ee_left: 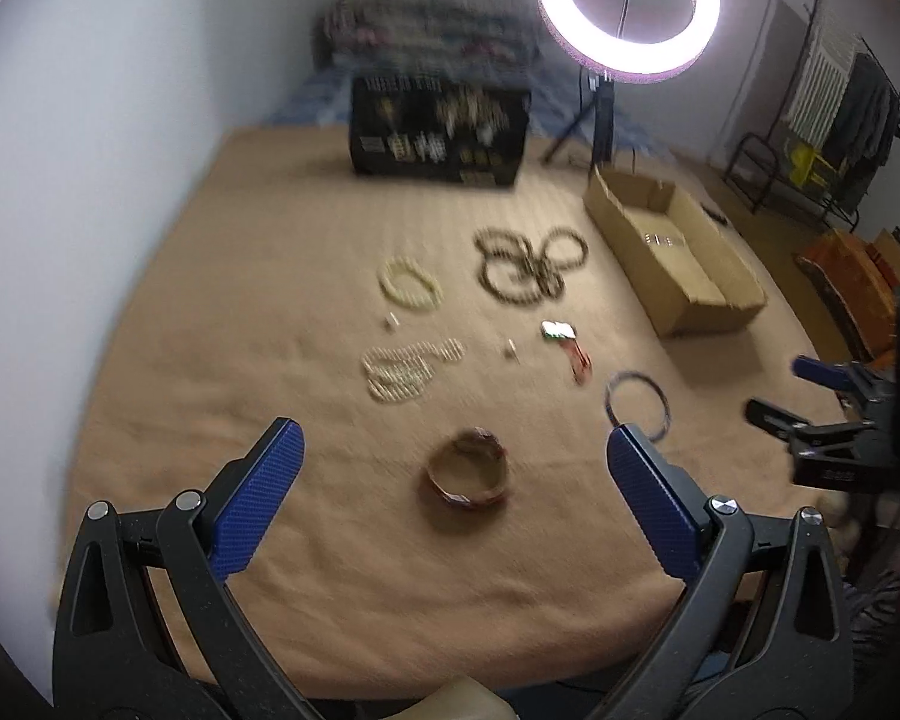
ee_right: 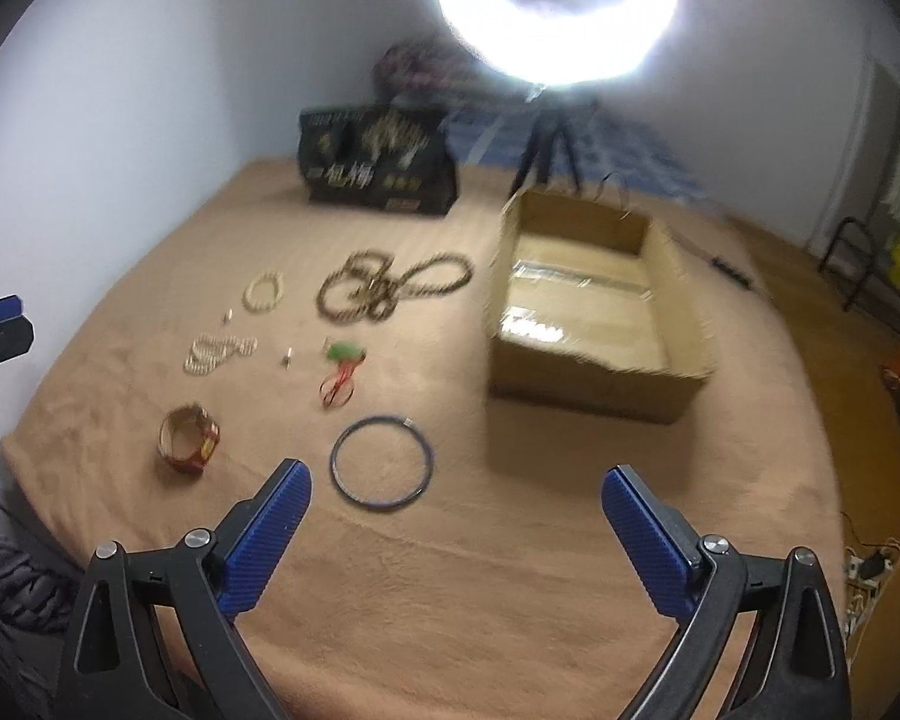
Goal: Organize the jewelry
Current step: 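Grasp the blue-black bangle with the right gripper while the left grasps the brown watch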
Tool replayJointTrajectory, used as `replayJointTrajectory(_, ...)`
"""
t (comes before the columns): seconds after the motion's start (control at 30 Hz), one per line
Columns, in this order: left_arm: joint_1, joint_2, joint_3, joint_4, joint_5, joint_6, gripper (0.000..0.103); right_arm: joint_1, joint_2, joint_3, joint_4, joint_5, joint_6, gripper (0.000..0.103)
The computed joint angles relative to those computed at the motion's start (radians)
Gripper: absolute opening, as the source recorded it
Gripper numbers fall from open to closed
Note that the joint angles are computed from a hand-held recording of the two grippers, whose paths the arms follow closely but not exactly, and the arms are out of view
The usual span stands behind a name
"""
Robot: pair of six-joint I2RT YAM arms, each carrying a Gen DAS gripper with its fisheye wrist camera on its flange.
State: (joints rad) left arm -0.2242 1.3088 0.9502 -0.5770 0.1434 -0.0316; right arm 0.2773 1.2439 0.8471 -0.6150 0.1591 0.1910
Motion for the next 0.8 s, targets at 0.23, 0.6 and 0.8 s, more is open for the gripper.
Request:
replayJointTrajectory(0.23, -0.032, 0.211, 0.026, -0.004, 0.003, -0.016, 0.092, -0.013, 0.192, 0.001, 0.079, -0.064, -0.024, 0.099)
replayJointTrajectory(0.6, -0.086, 0.386, 0.064, 0.023, -0.070, -0.067, 0.092, -0.039, 0.370, 0.050, 0.140, -0.120, -0.060, 0.100)
replayJointTrajectory(0.8, -0.076, 0.447, 0.097, 0.016, -0.072, -0.072, 0.092, -0.025, 0.437, 0.088, 0.156, -0.135, -0.066, 0.100)
